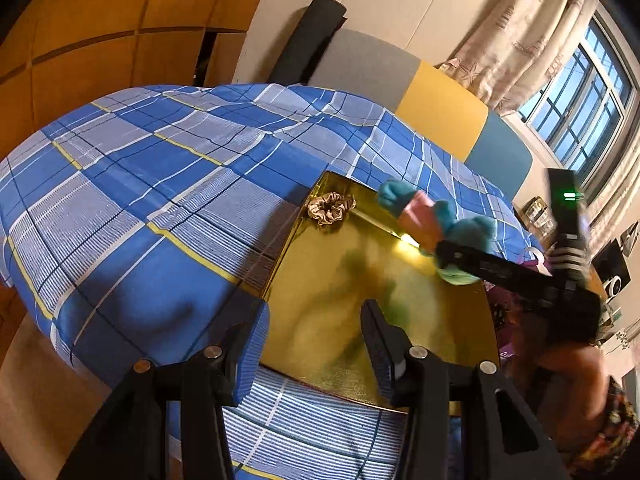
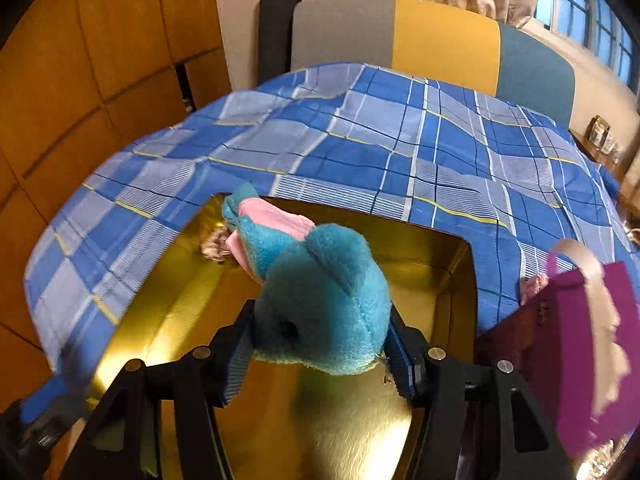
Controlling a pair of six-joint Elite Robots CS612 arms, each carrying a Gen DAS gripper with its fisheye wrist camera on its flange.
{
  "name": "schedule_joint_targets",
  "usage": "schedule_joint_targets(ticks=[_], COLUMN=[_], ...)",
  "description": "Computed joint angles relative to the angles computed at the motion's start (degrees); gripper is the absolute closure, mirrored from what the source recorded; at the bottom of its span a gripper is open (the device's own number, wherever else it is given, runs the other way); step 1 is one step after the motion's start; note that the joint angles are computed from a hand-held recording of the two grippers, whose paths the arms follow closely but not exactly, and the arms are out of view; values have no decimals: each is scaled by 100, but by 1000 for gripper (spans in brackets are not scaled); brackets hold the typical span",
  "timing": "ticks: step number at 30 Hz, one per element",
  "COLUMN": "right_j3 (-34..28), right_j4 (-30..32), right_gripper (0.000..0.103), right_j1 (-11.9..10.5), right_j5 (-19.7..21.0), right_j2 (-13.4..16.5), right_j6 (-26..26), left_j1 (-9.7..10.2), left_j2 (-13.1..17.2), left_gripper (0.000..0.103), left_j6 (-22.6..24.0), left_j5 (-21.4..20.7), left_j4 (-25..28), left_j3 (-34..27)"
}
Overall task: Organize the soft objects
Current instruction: 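Lower the teal plush into the gold tray and open the right tool, then grasp the clear plastic bag of white fluff with the right tool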
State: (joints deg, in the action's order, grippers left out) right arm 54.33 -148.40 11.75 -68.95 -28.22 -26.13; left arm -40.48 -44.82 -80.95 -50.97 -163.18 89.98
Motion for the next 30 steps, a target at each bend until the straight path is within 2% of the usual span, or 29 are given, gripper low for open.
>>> schedule_joint_targets(ticks=[7,9,12,16,24,30], right_j3=[-605,-813,-862,-448,610,1359], right_j4=[355,651,785,398,-168,-1002], right_gripper=[37,33,28,19,19,16], right_j1=[173,183,183,90,-120,-319], right_j5=[-398,-288,-204,181,851,1309], right_j2=[390,494,519,295,-371,-801], right_j6=[-61,-70,-48,43,-194,-301], left_j1=[-14,-17,-18,-15,-29,-47], left_j2=[15,24,43,62,146,246], left_gripper=[55,55,55,55,55,55], left_j6=[94,121,121,84,198,473], left_j5=[-54,-74,-120,-170,-333,-475], left_j4=[-94,-79,-67,-26,-37,-98], left_j3=[-33,-54,-76,-102,-229,-422])
